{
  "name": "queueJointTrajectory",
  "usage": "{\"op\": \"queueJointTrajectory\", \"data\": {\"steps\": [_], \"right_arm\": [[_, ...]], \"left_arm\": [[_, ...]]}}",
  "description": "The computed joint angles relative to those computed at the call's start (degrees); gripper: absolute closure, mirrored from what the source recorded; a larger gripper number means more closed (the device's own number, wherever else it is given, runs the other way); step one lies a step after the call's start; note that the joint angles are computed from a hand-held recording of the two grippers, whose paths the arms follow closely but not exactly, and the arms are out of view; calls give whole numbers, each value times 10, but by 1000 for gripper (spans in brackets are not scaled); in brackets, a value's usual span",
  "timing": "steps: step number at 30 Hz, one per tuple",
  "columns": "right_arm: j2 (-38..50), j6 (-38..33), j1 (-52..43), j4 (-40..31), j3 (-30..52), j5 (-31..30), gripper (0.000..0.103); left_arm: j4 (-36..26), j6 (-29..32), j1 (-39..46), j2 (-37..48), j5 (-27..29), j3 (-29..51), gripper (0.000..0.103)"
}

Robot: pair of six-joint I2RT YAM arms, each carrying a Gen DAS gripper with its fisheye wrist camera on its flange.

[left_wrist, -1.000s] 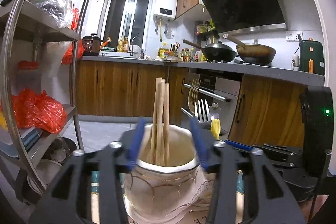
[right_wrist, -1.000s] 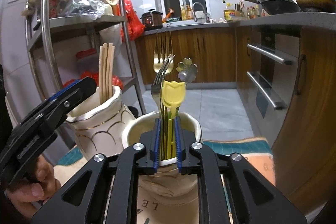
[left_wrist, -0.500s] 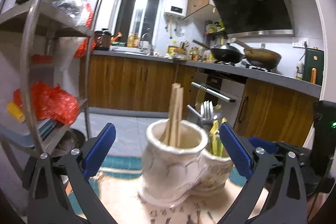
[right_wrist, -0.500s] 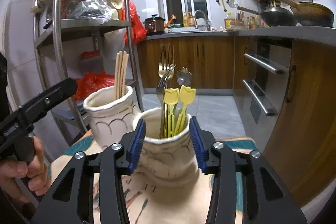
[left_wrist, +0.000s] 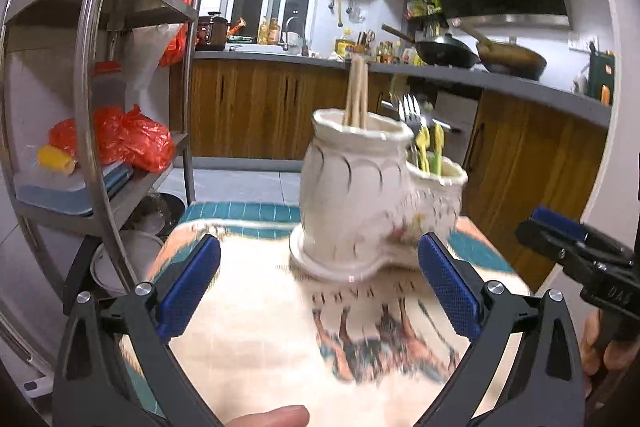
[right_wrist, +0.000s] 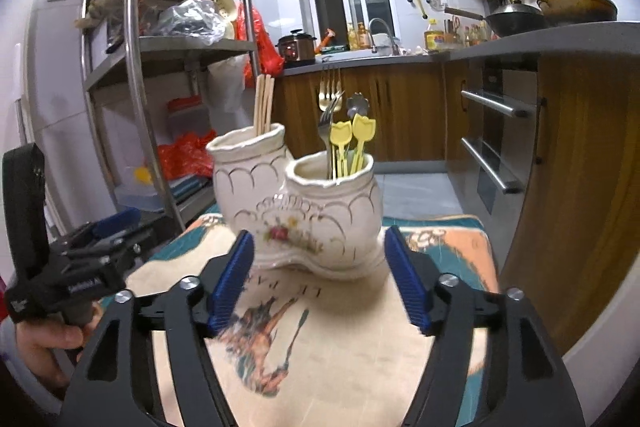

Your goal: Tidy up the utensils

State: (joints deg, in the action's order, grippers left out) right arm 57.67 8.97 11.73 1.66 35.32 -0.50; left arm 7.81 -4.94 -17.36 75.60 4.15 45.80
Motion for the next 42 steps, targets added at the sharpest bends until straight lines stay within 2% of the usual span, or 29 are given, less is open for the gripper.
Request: {"op": "queueJointTrajectory", "data": {"steps": [7,9,15,26,42], "right_arm": [[-43,2,16,-1,-35,23,20],[-51,1,18,-4,-38,27,15],[-66,-4,27,2,-45,33,12],[-71,-17,50,13,-51,61,11],[-78,-20,54,16,-55,65,10]], "left_arm": [[8,5,-15,-52,-31,-58,6],[11,5,-21,-60,-43,-61,6],[20,7,-29,-70,-56,-65,6],[28,12,-31,-78,-62,-71,5],[31,18,-27,-82,-54,-75,5]]}}
